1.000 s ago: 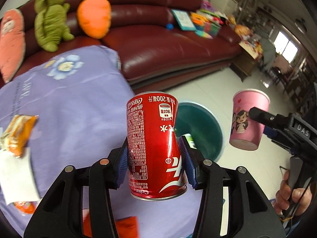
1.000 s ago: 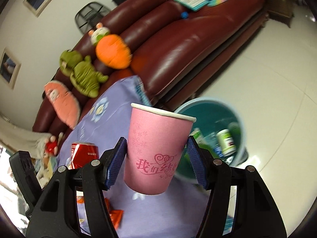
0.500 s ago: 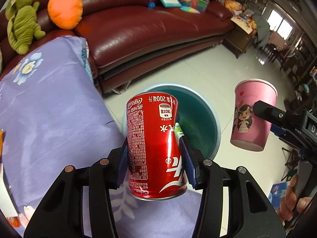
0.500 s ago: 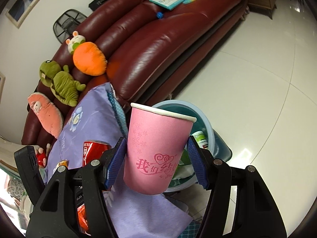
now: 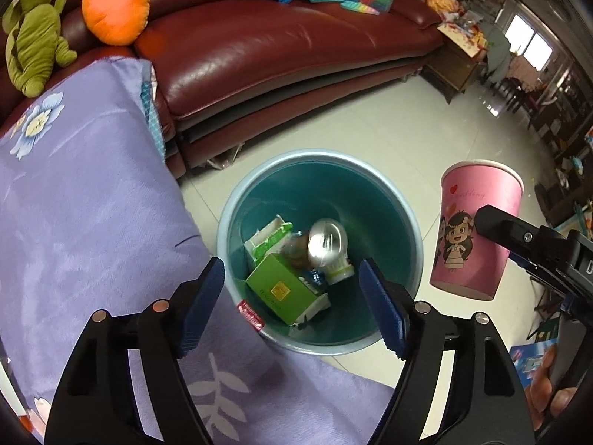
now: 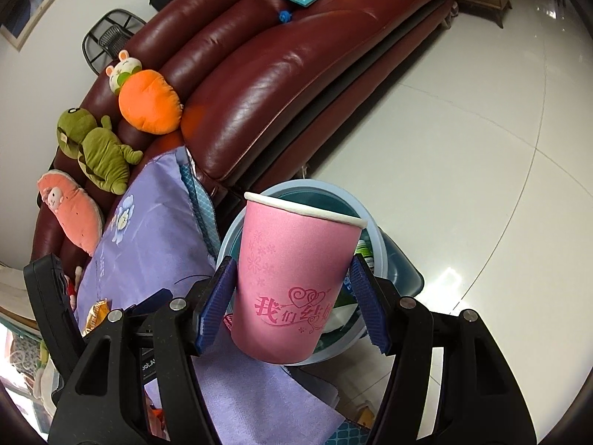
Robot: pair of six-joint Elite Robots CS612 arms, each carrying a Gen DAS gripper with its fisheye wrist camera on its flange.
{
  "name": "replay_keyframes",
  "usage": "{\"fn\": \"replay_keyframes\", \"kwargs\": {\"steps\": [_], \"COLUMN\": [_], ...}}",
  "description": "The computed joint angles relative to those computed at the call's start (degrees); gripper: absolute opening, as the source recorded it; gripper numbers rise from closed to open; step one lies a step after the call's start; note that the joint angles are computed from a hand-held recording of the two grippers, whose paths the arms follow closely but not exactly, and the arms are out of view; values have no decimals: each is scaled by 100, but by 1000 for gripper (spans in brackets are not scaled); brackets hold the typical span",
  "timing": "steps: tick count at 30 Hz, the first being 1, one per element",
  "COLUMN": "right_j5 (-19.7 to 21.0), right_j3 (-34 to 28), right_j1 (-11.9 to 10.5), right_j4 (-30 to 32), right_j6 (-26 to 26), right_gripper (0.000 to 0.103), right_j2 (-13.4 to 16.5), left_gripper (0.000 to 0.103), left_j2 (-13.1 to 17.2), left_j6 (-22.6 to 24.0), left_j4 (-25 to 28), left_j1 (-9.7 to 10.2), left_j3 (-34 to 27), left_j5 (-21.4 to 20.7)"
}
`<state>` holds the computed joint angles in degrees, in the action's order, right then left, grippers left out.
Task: Collect trash
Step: 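Carry the can and cup over the teal bin and release both inside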
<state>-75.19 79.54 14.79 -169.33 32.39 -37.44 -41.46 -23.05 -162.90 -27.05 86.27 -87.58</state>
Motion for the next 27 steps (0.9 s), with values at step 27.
{"fn": "replay_keyframes", "kwargs": {"steps": [27], "right_j5": [-189], "right_j3": [-379], "right_j1": [236], "right_j4": [979], "right_j6": [-316], "right_gripper": [77], "right_j2": [12], "left_gripper": [87], "left_j2": [-486], "left_j6": [-510], "left_j4": [-589], "left_j1": [186], "left_j3": [919], "left_j5": [-64]}}
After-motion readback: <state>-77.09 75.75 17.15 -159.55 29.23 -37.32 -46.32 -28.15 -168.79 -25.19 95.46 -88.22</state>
